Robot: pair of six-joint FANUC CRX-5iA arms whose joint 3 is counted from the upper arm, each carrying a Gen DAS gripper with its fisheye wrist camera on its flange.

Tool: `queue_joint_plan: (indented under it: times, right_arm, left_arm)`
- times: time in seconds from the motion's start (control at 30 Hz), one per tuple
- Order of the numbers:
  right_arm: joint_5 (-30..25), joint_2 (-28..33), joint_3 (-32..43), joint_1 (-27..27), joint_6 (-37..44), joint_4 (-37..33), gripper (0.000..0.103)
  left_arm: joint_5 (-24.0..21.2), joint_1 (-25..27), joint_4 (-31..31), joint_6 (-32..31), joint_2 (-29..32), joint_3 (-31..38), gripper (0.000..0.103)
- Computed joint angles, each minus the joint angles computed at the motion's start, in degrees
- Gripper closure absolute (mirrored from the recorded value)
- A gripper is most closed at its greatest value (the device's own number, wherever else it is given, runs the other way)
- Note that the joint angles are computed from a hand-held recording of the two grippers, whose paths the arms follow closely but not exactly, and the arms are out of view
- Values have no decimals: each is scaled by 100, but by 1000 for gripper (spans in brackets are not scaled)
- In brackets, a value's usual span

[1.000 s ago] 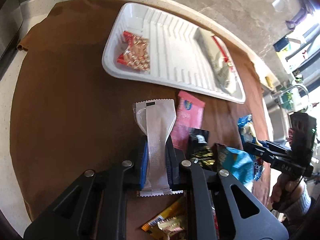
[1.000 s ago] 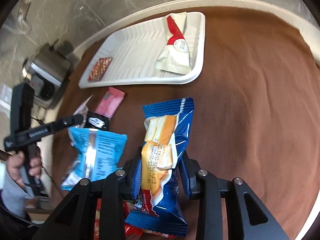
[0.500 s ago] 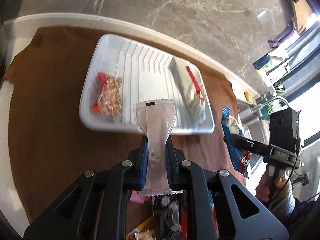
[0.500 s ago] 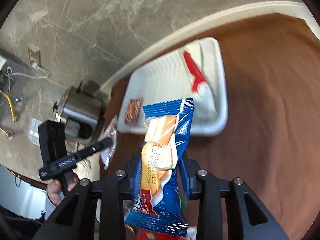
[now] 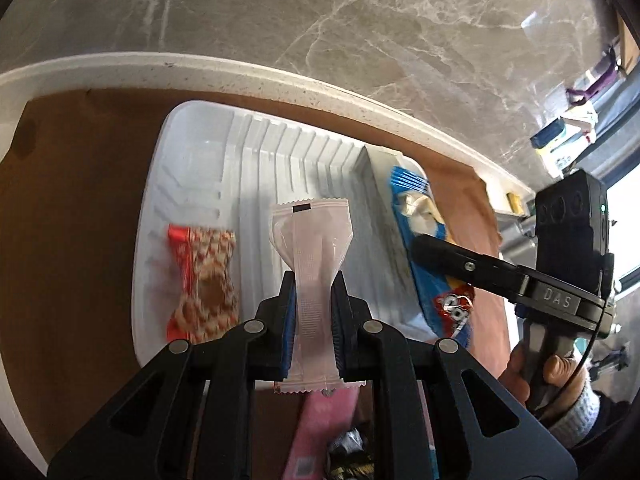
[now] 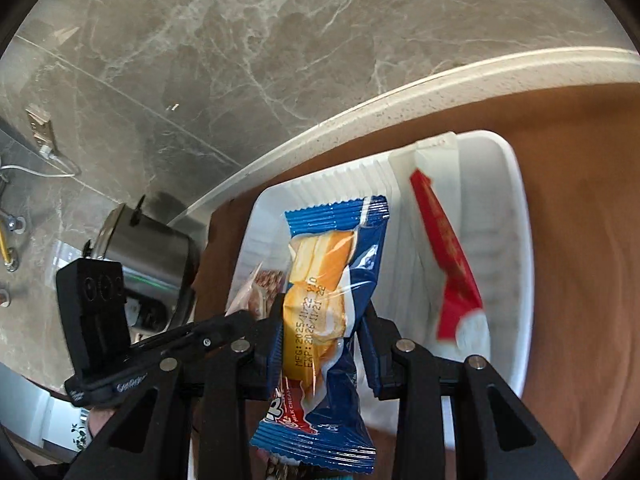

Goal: Organize snacks
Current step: 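Place the white wrapper and blue-yellow packet into the tray with both grippers, then grasp the black packet with the left gripper while the right gripper grasps the light-blue bag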

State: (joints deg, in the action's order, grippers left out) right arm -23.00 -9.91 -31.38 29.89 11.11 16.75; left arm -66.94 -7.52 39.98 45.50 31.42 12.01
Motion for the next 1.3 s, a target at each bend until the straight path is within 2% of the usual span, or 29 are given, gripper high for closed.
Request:
queue_joint_plan:
  times: [0.23, 0.27, 0.4, 0.53, 0.57, 0.63, 0.67, 0.7, 0.87, 1.13, 1.3]
  right_arm:
    - [-418, 515, 312, -66, 129, 247, 64]
    - [-470, 546, 300, -46, 25, 430, 63]
    - [-512, 523, 222, -2, -136, 809, 41]
    - [-474, 451, 159, 23, -250, 946, 41]
    - [-469, 409, 119, 43, -310, 1009, 41]
    - [-468, 327, 47, 82, -431, 1166, 41]
    - [-477, 279, 0, 111, -524, 1271, 41]
    - [-487, 225, -44, 140, -603, 1355, 41]
    - [-614, 63, -155, 321, -979, 1815, 41]
    - [-1356, -553, -411, 947, -1167, 2239, 37]
    - [-1975, -891, -484, 1617, -1035, 2015, 32]
  left_arm:
    - [276, -179, -318, 162, 253, 278, 86]
    - [340, -221, -468, 225, 281, 340, 85]
    - [505, -308, -659, 225, 334, 405, 84]
    - [736, -352, -708, 146, 283, 334, 82]
    - [817, -356, -665, 71, 229, 248, 79]
    - [935, -356, -574, -48, 159, 141, 66]
    - [977, -366, -540, -75, 106, 77, 52]
    - [1070, -362, -458, -154, 47, -14, 49]
    - [1391, -403, -495, -181, -158, -209, 49]
    - [1406, -189, -289, -654, -733, -785, 49]
    - [1241, 20, -222, -849, -1206, -1313, 49]
